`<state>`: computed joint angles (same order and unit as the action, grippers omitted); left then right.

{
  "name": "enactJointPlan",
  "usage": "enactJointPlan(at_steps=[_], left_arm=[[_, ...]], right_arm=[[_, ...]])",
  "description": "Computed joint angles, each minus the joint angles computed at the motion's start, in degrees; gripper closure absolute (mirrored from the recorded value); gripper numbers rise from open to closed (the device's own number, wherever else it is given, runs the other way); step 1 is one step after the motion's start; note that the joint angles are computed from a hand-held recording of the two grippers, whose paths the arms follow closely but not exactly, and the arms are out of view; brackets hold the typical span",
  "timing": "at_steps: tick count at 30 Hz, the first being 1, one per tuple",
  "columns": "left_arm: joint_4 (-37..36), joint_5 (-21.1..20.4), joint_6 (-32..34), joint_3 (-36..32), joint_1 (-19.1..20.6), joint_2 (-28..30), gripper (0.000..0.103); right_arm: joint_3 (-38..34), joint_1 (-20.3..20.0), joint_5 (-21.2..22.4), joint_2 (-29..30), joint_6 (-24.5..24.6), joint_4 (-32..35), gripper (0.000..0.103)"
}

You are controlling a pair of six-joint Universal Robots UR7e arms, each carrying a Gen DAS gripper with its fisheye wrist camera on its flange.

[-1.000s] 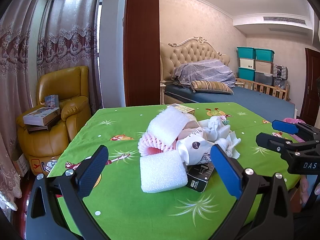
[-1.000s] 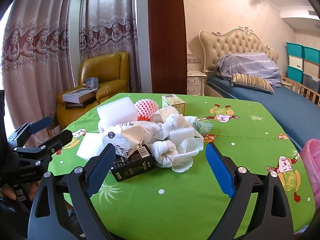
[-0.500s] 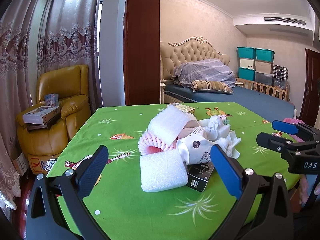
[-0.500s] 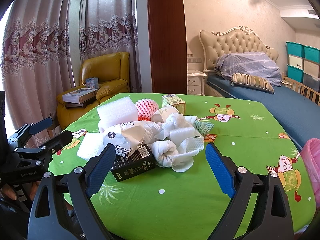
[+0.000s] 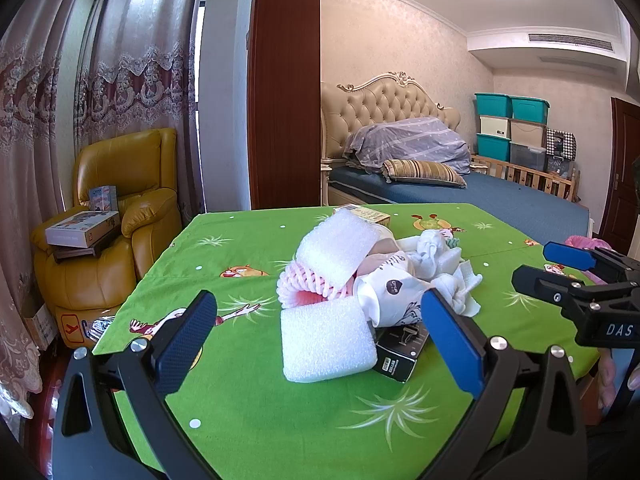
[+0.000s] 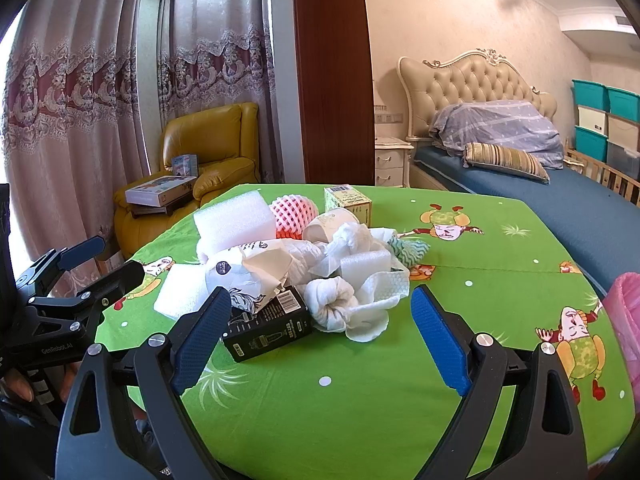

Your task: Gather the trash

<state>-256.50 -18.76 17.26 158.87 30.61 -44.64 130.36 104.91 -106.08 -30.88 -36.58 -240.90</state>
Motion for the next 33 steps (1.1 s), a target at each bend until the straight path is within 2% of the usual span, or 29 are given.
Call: enactJointPlan(at_steps=[4,9,13,14,16,18,20,21,25,28,32,33], left_arm=[[-0.8,-0.1,-0.1,0.0,0.0,0.3,0.004],[4.5,-2.6,-3.2,1.2,1.9,-2.5,0.004],[2.9,0.6,-0.1,0.1,3.8,-2.7,0.004],[3.4,-0.4,0.8,0.0,5.2,-4.2,0.004],[11.4,-4.2,-2.4,0.7,8.6,-10.2,0.004],[14.7,-8.5,-2.6,0.1,12.5,-14.0,0.004],[21.9,-9.8,-5.6,-0.7,14.9,-16.9,0.005],[23.7,-10.3,-6.0,-1.2,15.5,-17.4,0.005],[26.7,-17.0,-4.4,-3.6,17.9,-16.2,0.005],[33.5,-16.8,-6.3,-6.8,19.0,-15.3,0.005],[42.9,-19.1,-9.9,-10.2,22.2,-16.9,0.031],[44.4,-19.5,-10.4,-10.6,22.6,-17.3,0.033]], right_arm=[[-0.2,-0.1,-0.2,0.0,0.5,1.1,0.017],[-0.9,-0.4,-0.7,-0.2,1.6,3.9,0.017],[-2.5,-0.7,-1.3,0.4,1.8,7.7,0.017],[-2.9,-0.7,-1.4,0.4,1.8,8.8,0.017],[-3.9,-0.7,-1.4,0.7,1.6,10.9,0.017],[-4.6,-0.5,-1.4,1.1,1.2,12.0,0.017],[-5.5,-0.2,-2.2,1.9,0.9,11.1,0.017],[-5.7,-0.2,-2.3,1.9,1.1,10.9,0.017],[-5.5,-1.1,-2.1,0.7,3.5,11.2,0.017],[-5.0,-1.8,-2.0,-0.2,4.8,11.4,0.017],[-5.0,-1.7,-2.0,-0.4,4.3,11.7,0.017],[-5.1,-1.5,-1.8,-0.4,4.0,11.9,0.017]])
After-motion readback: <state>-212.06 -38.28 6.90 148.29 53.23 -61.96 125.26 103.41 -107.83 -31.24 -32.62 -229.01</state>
